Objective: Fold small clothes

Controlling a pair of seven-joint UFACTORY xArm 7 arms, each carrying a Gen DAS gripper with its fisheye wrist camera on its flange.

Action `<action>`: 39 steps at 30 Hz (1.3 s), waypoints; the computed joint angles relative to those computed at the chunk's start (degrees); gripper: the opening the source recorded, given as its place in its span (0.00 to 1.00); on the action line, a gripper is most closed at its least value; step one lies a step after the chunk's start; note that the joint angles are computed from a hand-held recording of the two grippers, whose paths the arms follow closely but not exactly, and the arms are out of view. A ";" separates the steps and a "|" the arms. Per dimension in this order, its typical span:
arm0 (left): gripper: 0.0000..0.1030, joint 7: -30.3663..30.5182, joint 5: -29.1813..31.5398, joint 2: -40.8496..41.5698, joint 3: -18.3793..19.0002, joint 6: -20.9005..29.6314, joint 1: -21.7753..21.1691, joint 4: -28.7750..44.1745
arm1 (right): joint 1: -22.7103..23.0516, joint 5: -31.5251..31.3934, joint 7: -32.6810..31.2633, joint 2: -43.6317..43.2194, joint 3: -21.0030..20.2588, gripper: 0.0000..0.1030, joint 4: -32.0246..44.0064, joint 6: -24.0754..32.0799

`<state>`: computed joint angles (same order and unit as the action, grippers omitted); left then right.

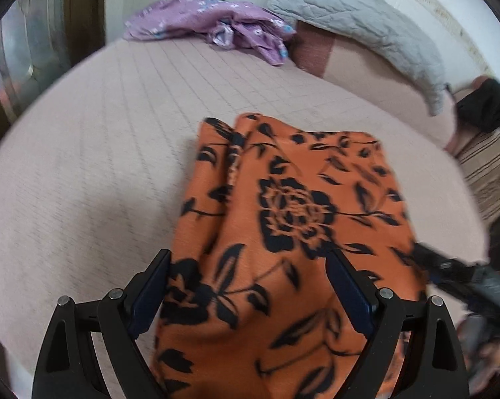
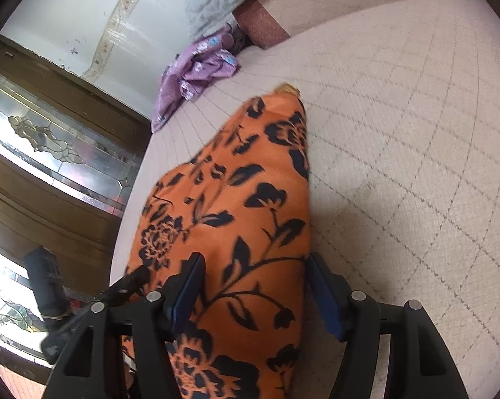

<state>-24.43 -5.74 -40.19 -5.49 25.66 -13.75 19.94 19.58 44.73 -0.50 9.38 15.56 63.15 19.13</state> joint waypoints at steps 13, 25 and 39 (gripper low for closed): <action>0.88 14.36 -21.09 2.85 13.86 -0.73 -9.04 -0.22 | -1.06 16.36 -11.65 6.99 1.26 0.79 6.29 1.97; 0.35 11.65 -19.06 2.90 6.79 -3.82 -4.00 -0.81 | -0.47 0.49 -1.88 7.70 2.91 0.40 5.95 -3.57; 0.27 -3.62 -10.88 3.71 -4.10 -7.85 -8.95 2.76 | -1.06 5.82 -9.08 -9.89 -1.49 0.34 -7.77 -5.11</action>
